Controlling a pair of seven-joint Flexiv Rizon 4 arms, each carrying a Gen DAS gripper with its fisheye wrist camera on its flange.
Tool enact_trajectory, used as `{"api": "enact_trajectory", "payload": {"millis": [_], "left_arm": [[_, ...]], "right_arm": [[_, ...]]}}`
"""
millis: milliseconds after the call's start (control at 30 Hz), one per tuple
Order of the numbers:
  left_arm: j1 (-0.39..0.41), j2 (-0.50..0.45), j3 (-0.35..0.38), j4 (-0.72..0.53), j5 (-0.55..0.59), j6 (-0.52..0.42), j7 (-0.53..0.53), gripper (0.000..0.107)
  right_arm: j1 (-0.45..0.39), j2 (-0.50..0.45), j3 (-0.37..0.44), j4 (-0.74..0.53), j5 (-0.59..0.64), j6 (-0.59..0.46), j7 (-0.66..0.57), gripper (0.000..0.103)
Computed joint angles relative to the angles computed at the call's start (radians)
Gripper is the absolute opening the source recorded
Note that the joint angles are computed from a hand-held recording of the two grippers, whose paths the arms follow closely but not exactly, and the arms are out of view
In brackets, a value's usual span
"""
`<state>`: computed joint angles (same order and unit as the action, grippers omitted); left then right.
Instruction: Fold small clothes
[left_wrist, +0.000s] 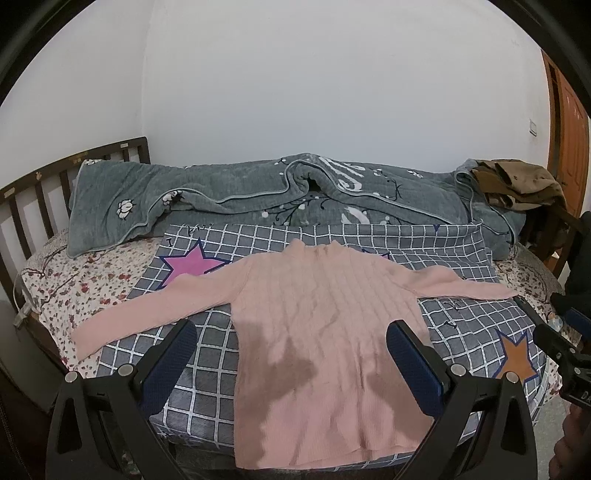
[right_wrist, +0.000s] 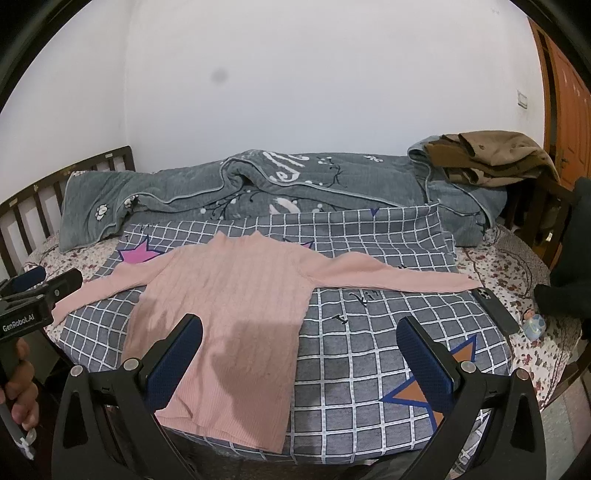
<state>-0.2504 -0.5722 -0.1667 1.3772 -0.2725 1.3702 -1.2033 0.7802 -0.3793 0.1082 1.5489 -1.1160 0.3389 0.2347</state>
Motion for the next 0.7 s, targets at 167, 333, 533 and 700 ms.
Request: {"api": "enact_trajectory", "payload": {"millis": [167,333,533,700], "left_arm": [[0.022,0.001,-0.018,0.004,-0.016,-0.001,0.017,0.103],[0.031,0.004,-0.026,0.010,-0.029,0.007,0.029,0.103],[0.046,0.004,-0.045,0.013,-0.054,0.009,0.041,0.103],[0.040,0.005,-0.039,0.012,-0.056,0.012,0.042,0.103]], "right_arm": [[0.014,-0.023,-0.007,-0.034,0.000,-0.012,-0.020,0.103],[0.022,-0.029,-0.014,-0.045,-0.001,-0.013,-0.020,0.103],[0.029,-0.034,-0.018,-0.053,-0.006,-0.018,-0.025,0.103],[0.032,-0.031,-0.019,-0.051,-0.011,-0.023,-0.017,0.103]]}}
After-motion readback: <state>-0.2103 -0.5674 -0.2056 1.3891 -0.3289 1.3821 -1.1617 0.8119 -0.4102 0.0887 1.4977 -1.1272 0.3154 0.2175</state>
